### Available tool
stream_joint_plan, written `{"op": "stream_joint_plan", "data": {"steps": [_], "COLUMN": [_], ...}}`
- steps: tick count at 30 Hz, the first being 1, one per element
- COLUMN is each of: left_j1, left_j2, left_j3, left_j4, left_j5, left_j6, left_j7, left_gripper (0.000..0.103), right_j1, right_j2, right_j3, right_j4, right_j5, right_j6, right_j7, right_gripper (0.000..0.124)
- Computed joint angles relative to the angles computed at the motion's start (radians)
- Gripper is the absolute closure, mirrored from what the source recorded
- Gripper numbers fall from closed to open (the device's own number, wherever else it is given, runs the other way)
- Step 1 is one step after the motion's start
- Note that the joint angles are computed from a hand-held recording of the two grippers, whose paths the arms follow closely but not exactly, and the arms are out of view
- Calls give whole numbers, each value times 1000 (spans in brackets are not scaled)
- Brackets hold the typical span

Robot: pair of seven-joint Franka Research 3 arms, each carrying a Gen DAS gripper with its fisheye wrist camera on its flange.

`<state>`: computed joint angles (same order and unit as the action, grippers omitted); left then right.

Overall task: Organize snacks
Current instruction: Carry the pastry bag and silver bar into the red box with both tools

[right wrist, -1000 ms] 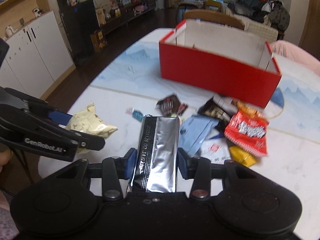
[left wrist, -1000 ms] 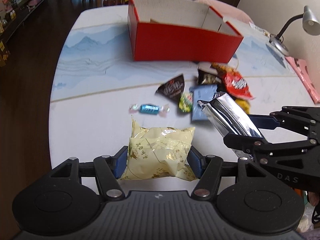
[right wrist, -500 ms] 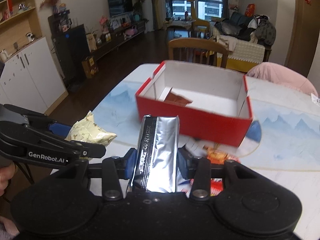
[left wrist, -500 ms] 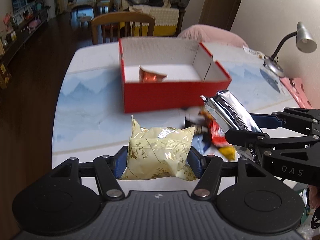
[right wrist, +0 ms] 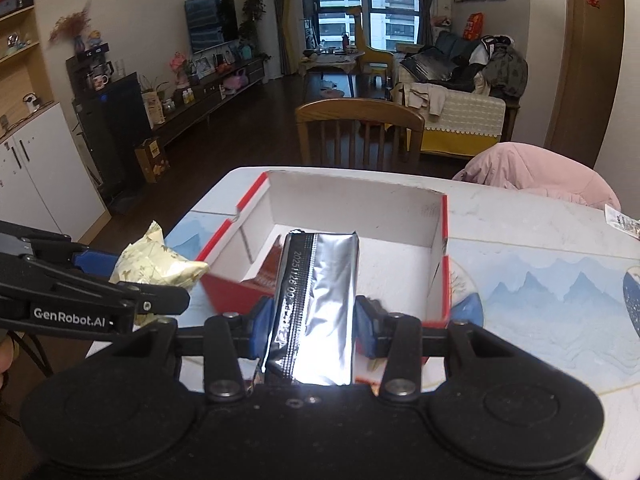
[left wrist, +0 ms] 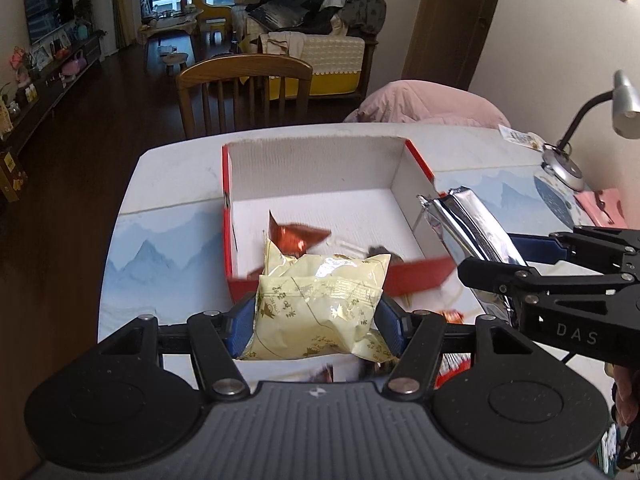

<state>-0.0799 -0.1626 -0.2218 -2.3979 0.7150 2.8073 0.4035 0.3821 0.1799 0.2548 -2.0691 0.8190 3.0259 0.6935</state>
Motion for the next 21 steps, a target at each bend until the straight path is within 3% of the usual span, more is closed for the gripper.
{"op": "stream_joint_plan", "data": {"steps": [11, 21], "left_j1": [-11, -38], "left_j2": [218, 424], "left_j3": [59, 107], "left_j4": [247, 465], "left_j5": [-16, -106], "left_j6": [-104, -198], "left_j7": [74, 199], "left_gripper": [40, 40], "right_j1": [9, 24], "right_j2": [181, 392], "right_j3": [-71, -123], "right_j4": [223, 482], "right_j5": [-269, -468], "right_j6": [-84, -257], "right_j7": [198, 369], "right_gripper": [81, 81]}}
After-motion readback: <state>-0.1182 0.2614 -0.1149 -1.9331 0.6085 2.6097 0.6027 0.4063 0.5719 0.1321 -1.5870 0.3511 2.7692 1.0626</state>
